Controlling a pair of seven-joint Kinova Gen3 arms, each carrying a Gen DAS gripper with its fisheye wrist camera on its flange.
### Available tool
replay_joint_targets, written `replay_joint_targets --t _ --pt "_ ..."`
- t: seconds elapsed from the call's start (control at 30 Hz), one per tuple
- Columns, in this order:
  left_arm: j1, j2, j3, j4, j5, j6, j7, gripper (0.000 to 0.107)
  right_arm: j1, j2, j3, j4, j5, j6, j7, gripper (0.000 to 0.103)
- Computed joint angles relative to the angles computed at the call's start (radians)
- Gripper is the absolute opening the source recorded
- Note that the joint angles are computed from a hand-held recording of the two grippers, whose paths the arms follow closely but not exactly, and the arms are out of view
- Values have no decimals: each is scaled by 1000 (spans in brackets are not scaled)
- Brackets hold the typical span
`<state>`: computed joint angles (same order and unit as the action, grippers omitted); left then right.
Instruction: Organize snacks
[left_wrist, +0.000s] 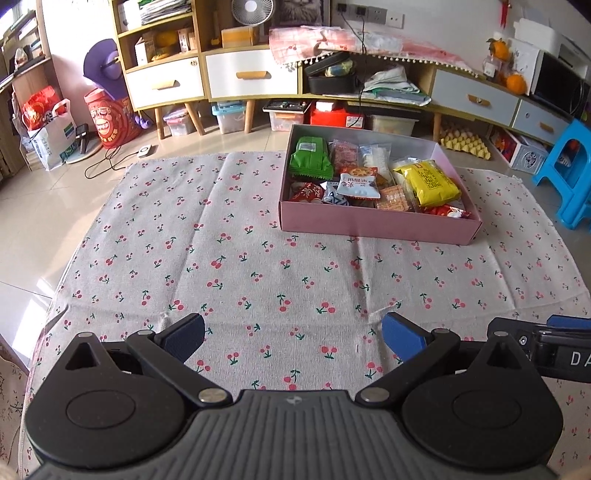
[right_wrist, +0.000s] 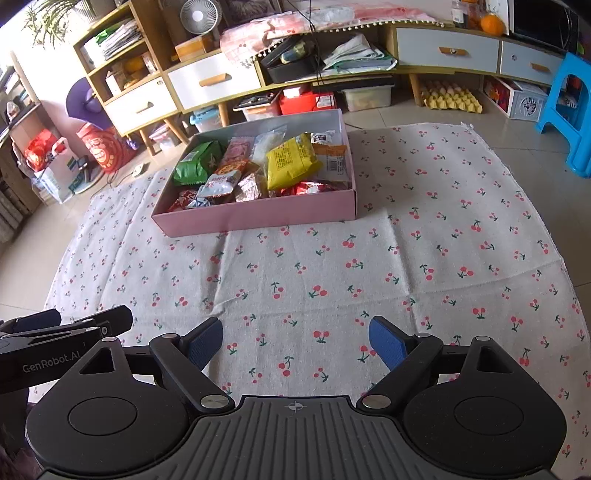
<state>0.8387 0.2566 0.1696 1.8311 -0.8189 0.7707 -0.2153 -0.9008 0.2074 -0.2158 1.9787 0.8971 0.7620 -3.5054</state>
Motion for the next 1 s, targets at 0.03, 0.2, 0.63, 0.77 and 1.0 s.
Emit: replay_joint_targets --t 0.03,0.2,0.63,0.77,1.0 --pt "-3 -2 2 3 5 -3 -7 103 0 2 0 -2 -2 4 3 88" --pt "5 4 5 -5 7 15 -19 103 7 -4 2 7 -16 -13 5 88" --pt "11 6 9 -13 17 22 -40 103 14 -14 -4 11 -23 -20 1 88" --pt "10 6 8 -15 24 21 -48 102 15 -9 -3 6 -30 -20 9 88" --pt "12 7 7 -18 28 23 -51 103 13 -9 1 7 -32 -22 9 89"
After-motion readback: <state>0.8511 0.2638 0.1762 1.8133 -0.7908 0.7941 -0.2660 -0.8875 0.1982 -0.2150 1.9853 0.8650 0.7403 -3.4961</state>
